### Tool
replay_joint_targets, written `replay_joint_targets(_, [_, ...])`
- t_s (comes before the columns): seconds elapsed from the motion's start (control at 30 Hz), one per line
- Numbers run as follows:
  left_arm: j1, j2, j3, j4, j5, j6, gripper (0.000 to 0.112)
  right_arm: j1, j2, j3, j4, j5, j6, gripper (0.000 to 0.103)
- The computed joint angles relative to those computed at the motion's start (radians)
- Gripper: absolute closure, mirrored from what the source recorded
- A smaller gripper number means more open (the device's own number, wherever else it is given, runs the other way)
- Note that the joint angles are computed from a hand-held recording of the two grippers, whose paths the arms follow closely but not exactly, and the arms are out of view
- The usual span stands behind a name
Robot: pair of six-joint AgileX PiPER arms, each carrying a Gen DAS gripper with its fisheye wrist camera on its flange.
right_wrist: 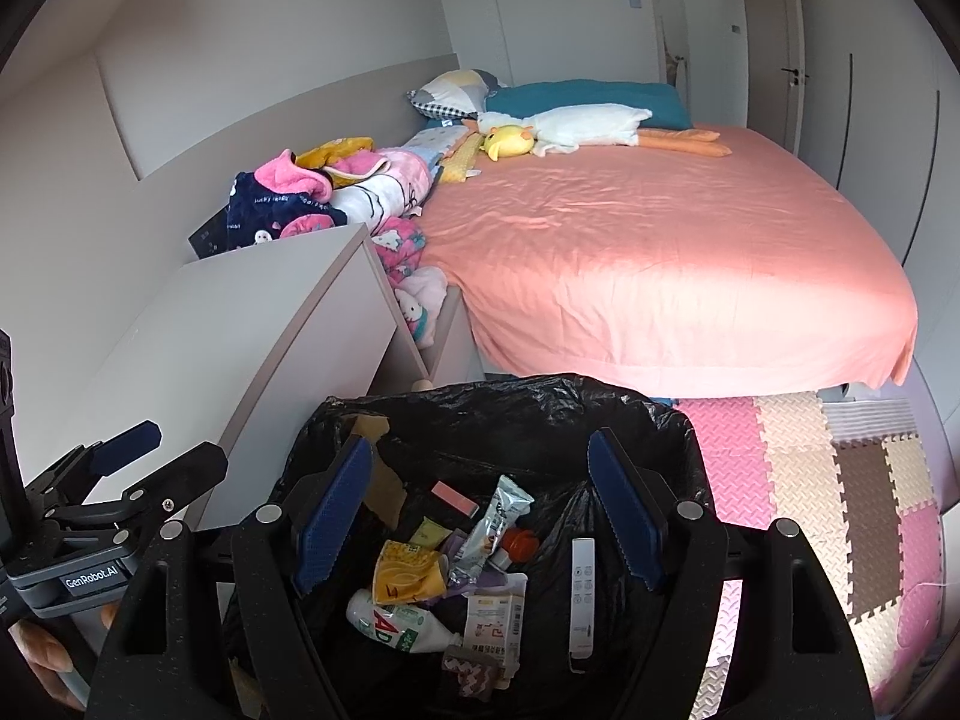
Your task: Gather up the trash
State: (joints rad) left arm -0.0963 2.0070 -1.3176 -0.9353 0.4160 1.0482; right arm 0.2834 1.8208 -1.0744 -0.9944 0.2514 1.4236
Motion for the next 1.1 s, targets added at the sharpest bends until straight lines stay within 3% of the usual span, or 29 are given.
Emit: replay_joint_targets(1.1, [-0.012,-0.005,-0.003,0.039,-0.008,-0.019,0.016,-0.001,0.000,0.002,0.000,-0.003,0.001,0.028])
